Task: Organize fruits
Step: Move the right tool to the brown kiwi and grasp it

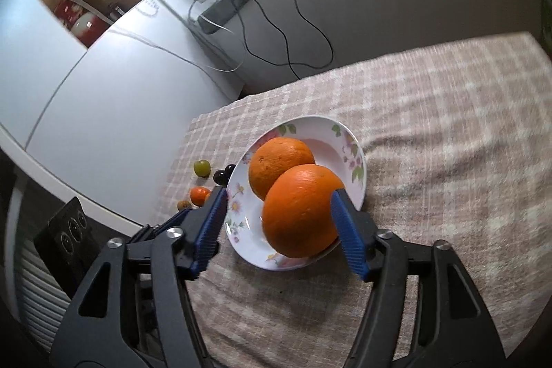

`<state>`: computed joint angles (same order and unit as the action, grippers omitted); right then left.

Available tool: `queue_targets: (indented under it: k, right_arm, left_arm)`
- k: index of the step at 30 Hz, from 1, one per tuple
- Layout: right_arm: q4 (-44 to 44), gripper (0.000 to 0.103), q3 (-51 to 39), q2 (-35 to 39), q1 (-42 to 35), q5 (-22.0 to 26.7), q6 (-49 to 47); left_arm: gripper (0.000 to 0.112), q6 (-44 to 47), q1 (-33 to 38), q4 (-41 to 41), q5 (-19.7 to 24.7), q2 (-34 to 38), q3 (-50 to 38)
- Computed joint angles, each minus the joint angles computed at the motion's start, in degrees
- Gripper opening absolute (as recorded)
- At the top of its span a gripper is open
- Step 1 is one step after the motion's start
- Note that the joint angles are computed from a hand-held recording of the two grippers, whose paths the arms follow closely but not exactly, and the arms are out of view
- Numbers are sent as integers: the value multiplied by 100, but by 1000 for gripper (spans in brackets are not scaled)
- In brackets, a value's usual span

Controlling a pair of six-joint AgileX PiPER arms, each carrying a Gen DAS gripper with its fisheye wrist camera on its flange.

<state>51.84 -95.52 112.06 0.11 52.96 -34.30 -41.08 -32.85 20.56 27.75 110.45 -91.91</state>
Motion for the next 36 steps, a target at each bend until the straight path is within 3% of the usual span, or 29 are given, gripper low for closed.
queue_targets:
  k: [4, 8, 15, 21, 25, 32, 36]
  right_arm:
    - [-118, 73, 310, -328, 275, -319, -362]
    - [-111, 83, 697, -643, 585, -672, -826]
    - [-255, 83, 919, -792, 1172, -932, -1232]
    - [-849, 83, 797, -700, 1815, -1152, -1087]
    - [-1136, 83, 563, -482, 2193, -1173, -978]
    - [-1488, 52, -392, 327, 2592, -630, -435]
    - [-1899, 48, -987, 799, 2793, -488, 254]
  left_arm:
    - [66, -543, 85, 497, -179, -480, 828]
    - [66, -1088, 251, 831, -412, -950, 1626]
    - [66, -2084, 484, 1512, -577, -1561, 2732]
    - [66, -2153, 855, 1381, -859, -1743, 3162]
    - [58, -2058, 981, 1273, -1042, -1733, 3269]
    - [55, -1370, 1159, 602, -1300, -1527, 3260]
    - [54, -1392, 1174, 687, -1267, -1442, 3181]
